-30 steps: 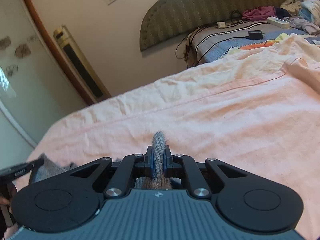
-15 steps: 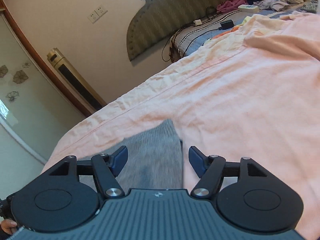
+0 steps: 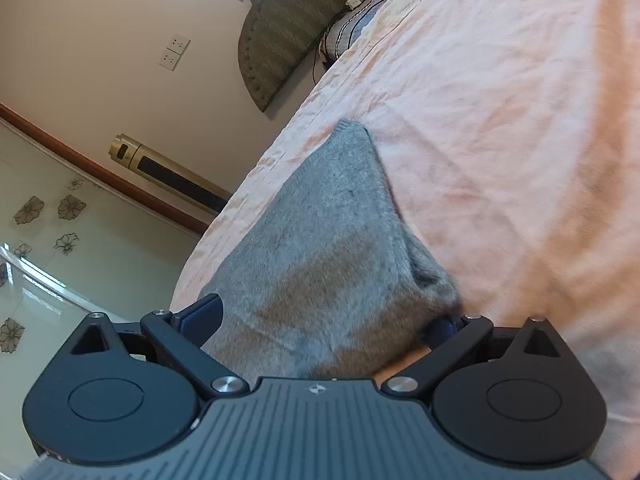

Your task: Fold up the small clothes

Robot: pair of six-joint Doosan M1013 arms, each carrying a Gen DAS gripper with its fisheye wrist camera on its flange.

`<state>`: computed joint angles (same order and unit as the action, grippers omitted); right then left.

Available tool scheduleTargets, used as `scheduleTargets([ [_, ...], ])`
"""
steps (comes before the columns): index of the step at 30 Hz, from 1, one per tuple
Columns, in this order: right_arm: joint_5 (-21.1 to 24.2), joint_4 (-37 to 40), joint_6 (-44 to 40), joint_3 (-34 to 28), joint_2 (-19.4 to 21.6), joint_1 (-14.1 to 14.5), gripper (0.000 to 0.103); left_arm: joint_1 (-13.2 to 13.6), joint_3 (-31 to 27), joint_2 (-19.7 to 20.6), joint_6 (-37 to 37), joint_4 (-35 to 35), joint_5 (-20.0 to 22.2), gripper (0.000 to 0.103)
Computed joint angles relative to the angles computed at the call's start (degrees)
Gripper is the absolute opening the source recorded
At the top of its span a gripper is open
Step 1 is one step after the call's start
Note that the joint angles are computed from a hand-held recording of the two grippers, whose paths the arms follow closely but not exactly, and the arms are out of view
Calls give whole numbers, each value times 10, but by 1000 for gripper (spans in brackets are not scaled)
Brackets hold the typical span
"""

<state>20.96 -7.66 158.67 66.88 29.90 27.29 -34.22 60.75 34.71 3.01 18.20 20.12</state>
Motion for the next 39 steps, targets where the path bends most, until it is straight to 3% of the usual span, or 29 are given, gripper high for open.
scheduleTargets([
  [1,12,-16,15,-13,7,2,98,0,-18,8,18,-16,27,60],
  [2,14,-1,1,-18,11,1,92,0,-31,14,36,-29,48,41],
  [3,15,20,-17,-21,14,0,71,1,-44,20,60,-49,71,27],
  [4,25,50,-44,-26,18,-2,52,2,-53,24,74,-62,90,24],
  [5,47,95,-81,-34,22,-6,19,3,-53,23,74,-64,95,17],
  [6,50,109,-90,-32,23,-8,14,3,-55,23,78,-66,101,13],
  [8,37,116,-98,-21,19,-8,13,3,-66,24,101,-79,125,13],
  [11,41,134,-106,-18,14,-9,16,2,-41,5,123,-88,108,13],
  [13,43,128,-93,-15,8,-8,20,0,-17,-10,97,-82,101,17],
  [14,38,131,-89,-9,4,-8,34,-2,5,-22,59,-73,88,32],
  [15,17,127,-80,7,-5,-8,53,-4,24,-30,11,-53,77,56],
  [16,-1,113,-63,18,-10,-6,60,-7,53,-41,-57,-3,35,58],
  [17,-16,108,-55,28,-15,-5,64,-10,66,-45,-111,49,19,59],
  [23,-21,103,-37,27,-12,-3,62,-16,20,-17,-146,110,57,68],
  [28,-39,42,32,18,-1,0,62,-32,-50,24,-110,196,137,67],
  [29,-35,27,42,14,2,0,59,-35,-62,30,-96,202,154,65],
  [31,-8,62,-2,-2,11,-2,38,-37,-99,47,-32,166,216,6],
  [32,4,86,-28,-7,14,-4,13,-32,-104,49,-18,135,219,5],
  [37,-33,73,-52,19,-5,0,12,-23,-43,6,-22,128,138,4],
  [39,-56,109,-101,40,-23,2,12,-21,1,-26,-12,123,94,4],
])
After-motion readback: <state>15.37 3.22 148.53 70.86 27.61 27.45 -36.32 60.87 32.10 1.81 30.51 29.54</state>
